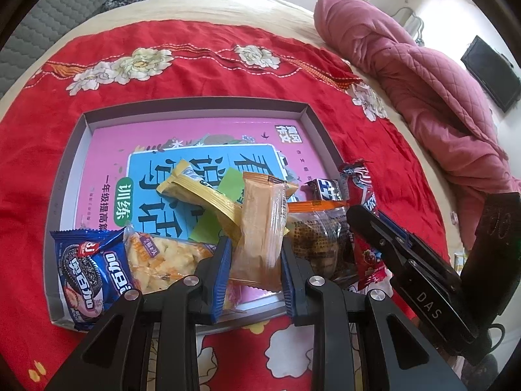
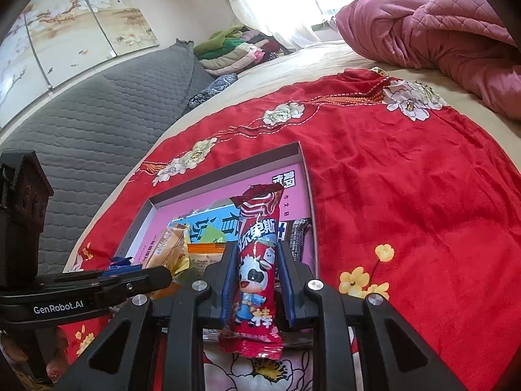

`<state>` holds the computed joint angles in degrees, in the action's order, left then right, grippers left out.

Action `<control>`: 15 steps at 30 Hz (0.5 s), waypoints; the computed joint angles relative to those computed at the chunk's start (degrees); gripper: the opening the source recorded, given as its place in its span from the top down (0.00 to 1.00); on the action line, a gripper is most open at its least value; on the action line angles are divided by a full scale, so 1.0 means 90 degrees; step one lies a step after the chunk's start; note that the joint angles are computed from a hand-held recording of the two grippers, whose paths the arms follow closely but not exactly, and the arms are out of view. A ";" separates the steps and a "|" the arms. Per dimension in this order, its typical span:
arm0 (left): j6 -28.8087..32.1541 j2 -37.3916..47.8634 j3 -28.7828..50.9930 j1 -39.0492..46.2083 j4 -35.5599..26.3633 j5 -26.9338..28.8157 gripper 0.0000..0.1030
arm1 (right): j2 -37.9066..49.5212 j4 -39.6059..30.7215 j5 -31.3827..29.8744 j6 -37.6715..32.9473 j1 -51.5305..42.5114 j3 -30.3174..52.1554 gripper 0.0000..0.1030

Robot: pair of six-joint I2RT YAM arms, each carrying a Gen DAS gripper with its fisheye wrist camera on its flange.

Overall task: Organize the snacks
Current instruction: 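Lift both held snacks and carry them over the tray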

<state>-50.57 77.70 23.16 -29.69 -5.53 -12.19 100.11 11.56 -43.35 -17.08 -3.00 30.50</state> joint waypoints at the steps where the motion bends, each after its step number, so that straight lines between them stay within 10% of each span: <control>1: -0.0002 0.0011 -0.0002 0.0001 0.0010 0.0005 0.71 | 0.0004 0.0003 0.0008 0.0003 -0.0015 -0.0001 0.75; 15: -0.0035 0.0052 -0.0022 0.0098 0.0053 0.0133 0.69 | -0.0116 -0.0038 0.0022 -0.0100 -0.0073 -0.0093 0.64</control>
<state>-50.89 78.16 22.96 -28.81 -5.06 -11.00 99.07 11.23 -43.15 -17.98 -3.66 29.66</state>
